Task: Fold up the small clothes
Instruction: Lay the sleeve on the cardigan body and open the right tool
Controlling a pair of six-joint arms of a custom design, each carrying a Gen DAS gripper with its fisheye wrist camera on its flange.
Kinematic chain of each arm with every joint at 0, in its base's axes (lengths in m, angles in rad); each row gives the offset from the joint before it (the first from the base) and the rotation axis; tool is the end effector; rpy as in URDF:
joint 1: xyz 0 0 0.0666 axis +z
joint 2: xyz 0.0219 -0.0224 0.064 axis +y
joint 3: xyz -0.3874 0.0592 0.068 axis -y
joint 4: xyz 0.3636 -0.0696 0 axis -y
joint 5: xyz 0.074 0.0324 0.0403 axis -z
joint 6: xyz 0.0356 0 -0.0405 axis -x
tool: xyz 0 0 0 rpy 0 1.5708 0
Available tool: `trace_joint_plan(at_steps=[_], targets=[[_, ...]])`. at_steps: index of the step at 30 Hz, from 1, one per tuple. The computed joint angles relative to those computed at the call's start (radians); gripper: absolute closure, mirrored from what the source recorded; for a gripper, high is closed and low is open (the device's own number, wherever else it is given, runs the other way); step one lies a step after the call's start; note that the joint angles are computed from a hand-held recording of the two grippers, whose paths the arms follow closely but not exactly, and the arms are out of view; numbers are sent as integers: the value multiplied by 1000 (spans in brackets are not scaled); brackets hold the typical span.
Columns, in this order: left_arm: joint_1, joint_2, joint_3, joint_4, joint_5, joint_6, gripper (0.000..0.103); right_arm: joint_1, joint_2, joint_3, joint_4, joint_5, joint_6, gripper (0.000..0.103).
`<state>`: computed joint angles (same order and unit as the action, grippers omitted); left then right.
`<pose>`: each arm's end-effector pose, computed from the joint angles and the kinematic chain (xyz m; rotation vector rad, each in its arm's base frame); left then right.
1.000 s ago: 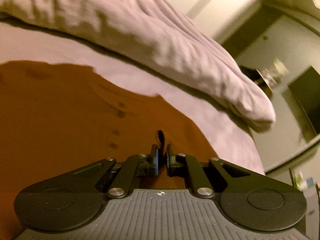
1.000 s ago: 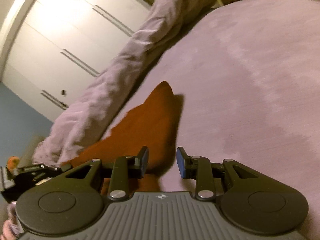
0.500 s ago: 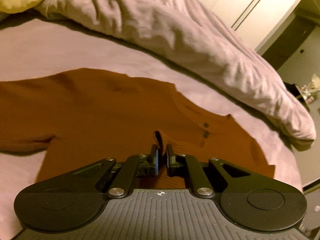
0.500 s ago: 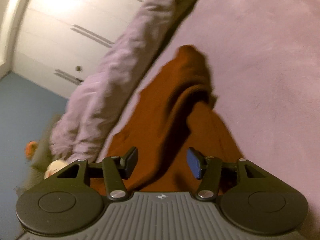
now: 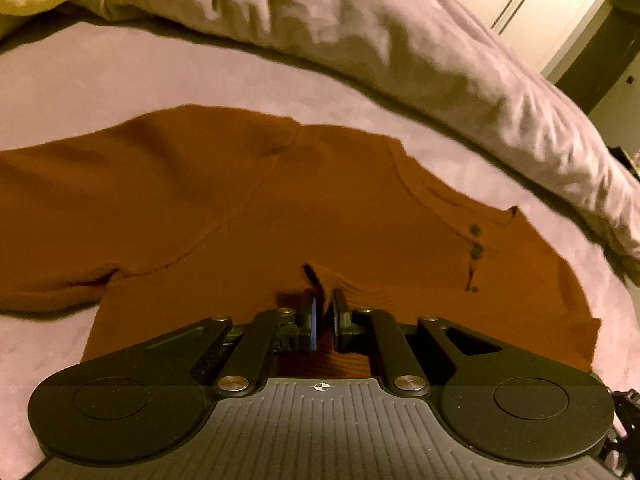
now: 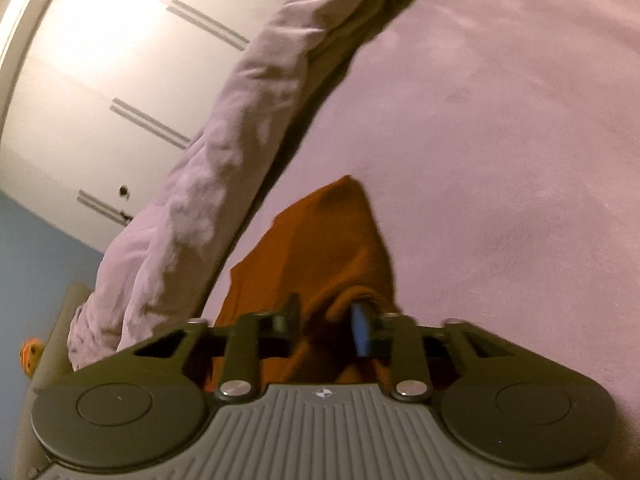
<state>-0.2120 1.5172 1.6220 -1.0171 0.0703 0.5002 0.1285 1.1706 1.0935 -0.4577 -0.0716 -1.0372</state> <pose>0.4858 -0.1075 0.4724 -0.3321 2.4995 -0.3834 0.3867 0.0521 0.4299 0.9254 1.9970 0.7561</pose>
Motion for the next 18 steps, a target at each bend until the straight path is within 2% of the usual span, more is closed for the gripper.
trace_joint_plan(at_steps=[4, 7, 12, 15, 18], targets=[[-6, 3, -6, 10, -14, -26, 94, 2, -6, -2, -14, 13, 67, 99], [-8, -11, -14, 24, -22, -33, 94, 31, -5, 21, -48, 73, 141, 99], [-14, -19, -23, 43, -46, -57, 94, 60, -22, 8, -44, 138, 209, 98], [-18, -31, -30, 63, -55, -68, 94, 82, -25, 21, -65, 182, 281, 98], [-14, -49, -43, 111, -56, -87, 94, 93, -56, -2, 3, 195, 336, 98]])
